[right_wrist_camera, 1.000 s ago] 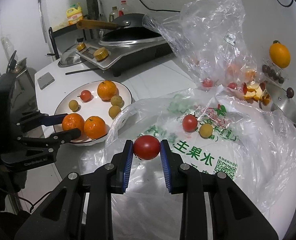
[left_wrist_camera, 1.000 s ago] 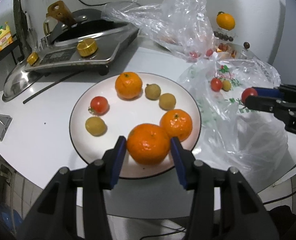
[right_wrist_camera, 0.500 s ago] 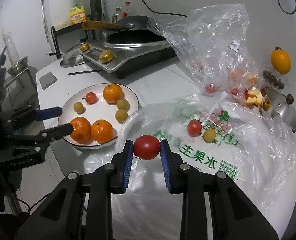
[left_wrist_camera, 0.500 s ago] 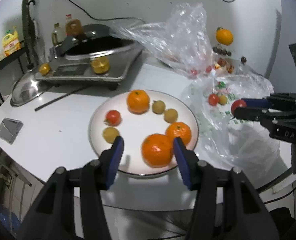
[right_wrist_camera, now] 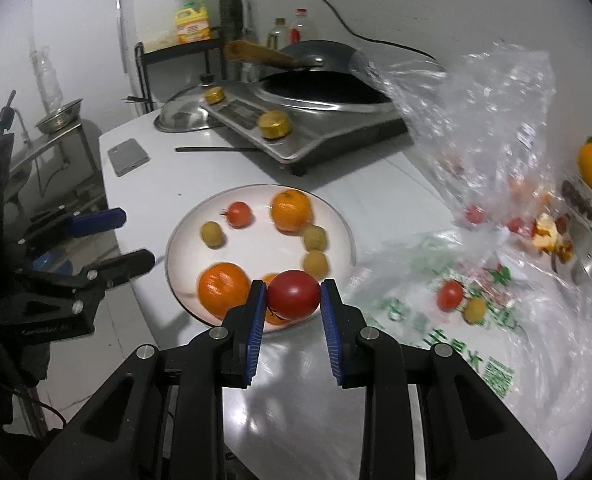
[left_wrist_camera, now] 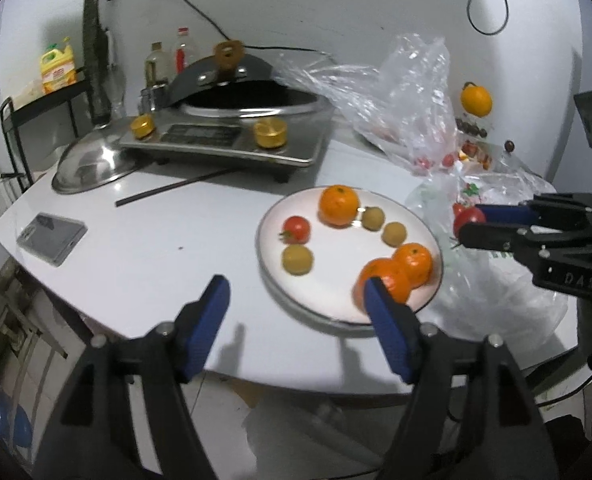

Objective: Organize fruits
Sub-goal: 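Lower the cherry tomato onto the white plate and open the right tool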

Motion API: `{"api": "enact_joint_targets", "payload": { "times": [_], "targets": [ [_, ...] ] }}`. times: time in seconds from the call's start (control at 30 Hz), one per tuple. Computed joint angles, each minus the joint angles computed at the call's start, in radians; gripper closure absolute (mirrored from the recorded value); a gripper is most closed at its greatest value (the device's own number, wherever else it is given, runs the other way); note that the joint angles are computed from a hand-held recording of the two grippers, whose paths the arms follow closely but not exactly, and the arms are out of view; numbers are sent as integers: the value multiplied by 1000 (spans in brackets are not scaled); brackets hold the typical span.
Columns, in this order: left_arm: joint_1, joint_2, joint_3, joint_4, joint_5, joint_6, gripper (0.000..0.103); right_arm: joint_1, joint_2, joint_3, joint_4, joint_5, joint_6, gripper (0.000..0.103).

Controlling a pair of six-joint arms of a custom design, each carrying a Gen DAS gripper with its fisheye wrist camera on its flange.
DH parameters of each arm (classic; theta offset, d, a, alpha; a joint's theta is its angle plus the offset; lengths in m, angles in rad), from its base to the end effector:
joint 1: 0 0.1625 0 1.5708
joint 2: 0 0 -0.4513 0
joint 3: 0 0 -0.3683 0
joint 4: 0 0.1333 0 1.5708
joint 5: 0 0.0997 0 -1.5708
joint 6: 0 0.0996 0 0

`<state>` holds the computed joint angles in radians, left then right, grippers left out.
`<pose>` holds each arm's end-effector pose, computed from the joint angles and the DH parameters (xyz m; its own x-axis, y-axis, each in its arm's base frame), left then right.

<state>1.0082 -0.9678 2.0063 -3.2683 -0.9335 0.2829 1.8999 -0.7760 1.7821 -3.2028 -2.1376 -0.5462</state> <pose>-0.1415 -0.5854 0.2146 -0.7217 0.3024 -0.6227 0.6490 0.6085 -0.4567 0.2854 -0.5886 0.1578 -0.6330 -0.3770 0.6761 -0.6913 0.6684 -0.2746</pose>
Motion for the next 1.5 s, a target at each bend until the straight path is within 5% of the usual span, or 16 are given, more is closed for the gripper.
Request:
{"api": "enact_joint_targets", "payload": {
  "times": [0.77,1.5],
  "targets": [
    [81,-50,-4,5,1,-16,32,34,157,-191,196,38,-13,73],
    [86,15,-85,12,59,-51,32,-16,176,-323,529,123,-147,73]
  ]
}}
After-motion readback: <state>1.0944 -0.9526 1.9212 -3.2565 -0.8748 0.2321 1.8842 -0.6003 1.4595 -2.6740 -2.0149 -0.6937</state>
